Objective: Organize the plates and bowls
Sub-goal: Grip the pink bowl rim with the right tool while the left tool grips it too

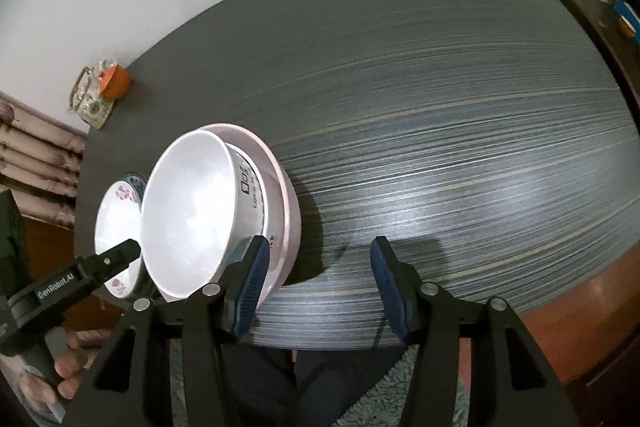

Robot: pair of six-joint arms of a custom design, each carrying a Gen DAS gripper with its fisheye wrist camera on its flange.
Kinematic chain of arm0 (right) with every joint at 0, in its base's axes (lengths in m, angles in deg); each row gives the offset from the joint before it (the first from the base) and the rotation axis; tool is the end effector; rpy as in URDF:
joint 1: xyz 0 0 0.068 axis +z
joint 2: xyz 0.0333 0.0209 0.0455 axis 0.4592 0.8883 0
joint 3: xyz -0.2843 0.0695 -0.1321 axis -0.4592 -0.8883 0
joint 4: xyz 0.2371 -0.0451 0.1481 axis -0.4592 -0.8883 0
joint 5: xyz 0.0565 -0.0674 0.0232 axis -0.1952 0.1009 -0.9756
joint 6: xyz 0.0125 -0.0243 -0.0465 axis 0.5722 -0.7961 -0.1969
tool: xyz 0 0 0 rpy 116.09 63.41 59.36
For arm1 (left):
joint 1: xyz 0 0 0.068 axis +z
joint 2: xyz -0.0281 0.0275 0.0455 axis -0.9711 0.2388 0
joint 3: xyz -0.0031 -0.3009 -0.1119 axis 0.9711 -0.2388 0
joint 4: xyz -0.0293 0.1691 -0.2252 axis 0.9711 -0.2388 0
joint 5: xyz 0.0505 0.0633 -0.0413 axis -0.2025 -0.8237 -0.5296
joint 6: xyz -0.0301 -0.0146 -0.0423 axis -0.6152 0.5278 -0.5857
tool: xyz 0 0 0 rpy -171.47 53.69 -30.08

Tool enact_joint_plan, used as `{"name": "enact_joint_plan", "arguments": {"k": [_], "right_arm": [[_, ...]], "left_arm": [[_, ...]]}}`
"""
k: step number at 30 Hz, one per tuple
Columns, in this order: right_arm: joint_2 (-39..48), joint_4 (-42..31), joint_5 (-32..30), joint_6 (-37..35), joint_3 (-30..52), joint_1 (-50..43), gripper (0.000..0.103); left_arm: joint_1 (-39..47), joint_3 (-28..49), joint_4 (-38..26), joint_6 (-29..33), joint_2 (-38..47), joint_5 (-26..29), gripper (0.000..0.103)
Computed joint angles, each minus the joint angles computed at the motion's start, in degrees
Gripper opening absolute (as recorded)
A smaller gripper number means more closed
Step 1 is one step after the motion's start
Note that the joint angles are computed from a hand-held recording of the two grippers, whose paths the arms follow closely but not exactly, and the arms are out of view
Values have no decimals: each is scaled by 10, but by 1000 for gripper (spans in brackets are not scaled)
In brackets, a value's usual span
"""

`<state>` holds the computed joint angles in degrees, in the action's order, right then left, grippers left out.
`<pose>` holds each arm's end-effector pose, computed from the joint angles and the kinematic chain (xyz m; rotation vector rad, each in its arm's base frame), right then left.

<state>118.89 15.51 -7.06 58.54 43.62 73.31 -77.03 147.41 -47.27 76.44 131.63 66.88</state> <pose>0.2005 0.1904 0.1376 1.0472 2.4974 0.2067 0.3442 -0.0176 0.1255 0.5755 2.9682 -0.5372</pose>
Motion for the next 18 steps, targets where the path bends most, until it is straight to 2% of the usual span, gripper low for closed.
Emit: {"name": "enact_joint_plan", "arguments": {"k": [14,18], "right_arm": [[53,-4,-25,-24,35,-24,49],[68,-1,-36,-34,43,-35,45]], "left_arm": [[-30,1,24,-13,23,-17,49],[-39,2,33,-21,40,-22,49]]}}
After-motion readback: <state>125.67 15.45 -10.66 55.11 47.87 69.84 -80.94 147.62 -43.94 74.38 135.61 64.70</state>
